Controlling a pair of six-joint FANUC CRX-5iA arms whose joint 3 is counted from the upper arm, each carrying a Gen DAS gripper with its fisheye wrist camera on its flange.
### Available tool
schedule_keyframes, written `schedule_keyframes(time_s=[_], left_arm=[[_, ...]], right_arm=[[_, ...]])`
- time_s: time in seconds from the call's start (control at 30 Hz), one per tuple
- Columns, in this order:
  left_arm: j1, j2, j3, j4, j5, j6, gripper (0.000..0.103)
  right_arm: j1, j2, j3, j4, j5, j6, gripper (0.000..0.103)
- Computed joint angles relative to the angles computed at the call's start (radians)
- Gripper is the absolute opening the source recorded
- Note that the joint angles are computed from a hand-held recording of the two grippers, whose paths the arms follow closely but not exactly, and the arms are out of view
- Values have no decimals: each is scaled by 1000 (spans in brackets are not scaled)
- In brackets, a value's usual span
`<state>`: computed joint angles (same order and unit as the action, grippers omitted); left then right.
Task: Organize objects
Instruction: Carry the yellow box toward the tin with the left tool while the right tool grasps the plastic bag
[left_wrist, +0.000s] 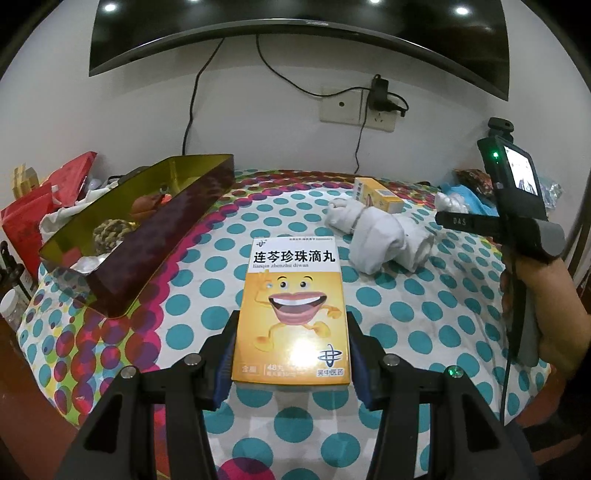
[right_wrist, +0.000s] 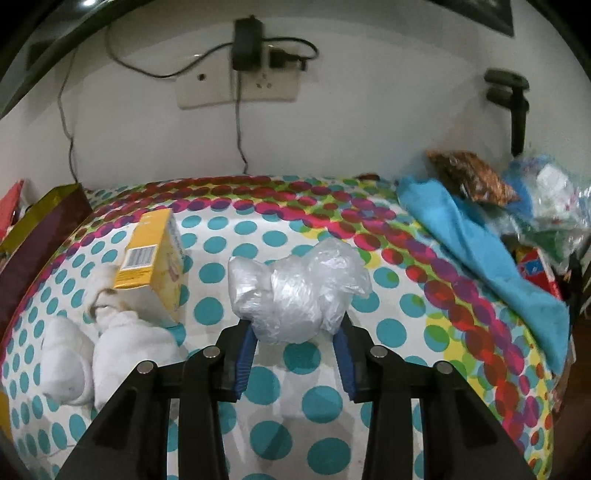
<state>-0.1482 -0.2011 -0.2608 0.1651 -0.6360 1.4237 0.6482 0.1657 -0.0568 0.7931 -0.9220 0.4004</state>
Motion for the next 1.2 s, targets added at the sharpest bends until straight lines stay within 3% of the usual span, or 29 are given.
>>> schedule_keyframes(time_s=[0.27,0.47,0.77,0.93,1.0,1.2], left_arm=[[-10,-11,53,-158,-25,117,52],[59,5,156,-292,-46,234,52],[219,122,290,-280,-72,214,52],[263,240,394,-217,-166,184,52],[263,297,460,-230,-231,198,52],[249,399,577,-253,-318,216,52]], right_arm=[[8,-10,-21,39,17,-13,36],[3,-32,-52,67,49,-56,36],[14,-36,-70,111,67,-54,36],[12,-39,-70,101,78,-47,36],[12,-37,-65,93,78,-37,37],[13,-27,-48,69,71,-10,37]])
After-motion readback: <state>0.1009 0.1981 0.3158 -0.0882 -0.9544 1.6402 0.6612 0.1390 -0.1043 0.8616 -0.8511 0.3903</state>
